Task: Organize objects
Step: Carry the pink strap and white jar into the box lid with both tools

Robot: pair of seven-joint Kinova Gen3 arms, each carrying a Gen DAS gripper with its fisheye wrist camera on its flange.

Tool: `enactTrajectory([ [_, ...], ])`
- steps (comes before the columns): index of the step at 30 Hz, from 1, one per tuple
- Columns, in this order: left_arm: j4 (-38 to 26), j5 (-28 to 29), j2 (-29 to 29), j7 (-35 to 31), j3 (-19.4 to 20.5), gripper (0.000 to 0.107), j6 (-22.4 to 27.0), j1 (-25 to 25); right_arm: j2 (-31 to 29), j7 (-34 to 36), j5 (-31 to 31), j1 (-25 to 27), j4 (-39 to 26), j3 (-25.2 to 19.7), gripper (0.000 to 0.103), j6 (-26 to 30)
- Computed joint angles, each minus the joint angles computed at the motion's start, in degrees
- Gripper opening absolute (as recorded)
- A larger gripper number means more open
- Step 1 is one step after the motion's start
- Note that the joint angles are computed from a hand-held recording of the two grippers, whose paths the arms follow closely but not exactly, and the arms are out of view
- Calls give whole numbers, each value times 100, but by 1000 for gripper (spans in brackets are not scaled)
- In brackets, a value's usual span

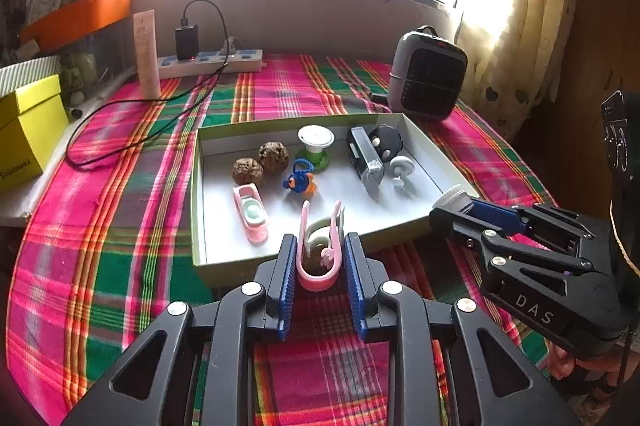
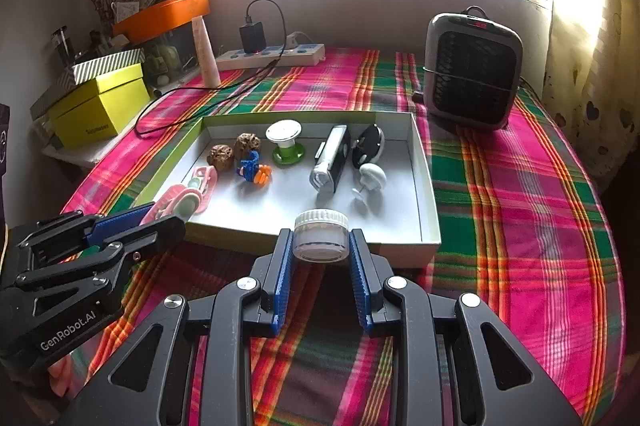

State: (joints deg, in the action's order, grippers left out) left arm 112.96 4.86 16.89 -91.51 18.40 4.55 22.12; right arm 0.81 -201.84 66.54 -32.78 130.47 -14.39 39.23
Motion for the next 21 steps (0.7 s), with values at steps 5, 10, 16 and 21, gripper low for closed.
enactTrajectory([
  [5,-125,-34,71,7,-73,22,56,60,67,48,49,63,-51,65,29,-92],
  [10,-277,-37,176,30,-158,22,134,111,131,153,69,147,-97,158,29,-213],
  [16,-457,-67,285,102,-329,22,217,231,160,222,109,206,-133,217,29,-295],
  [21,-600,-109,377,136,-421,22,294,303,221,264,181,291,-186,297,29,-422],
])
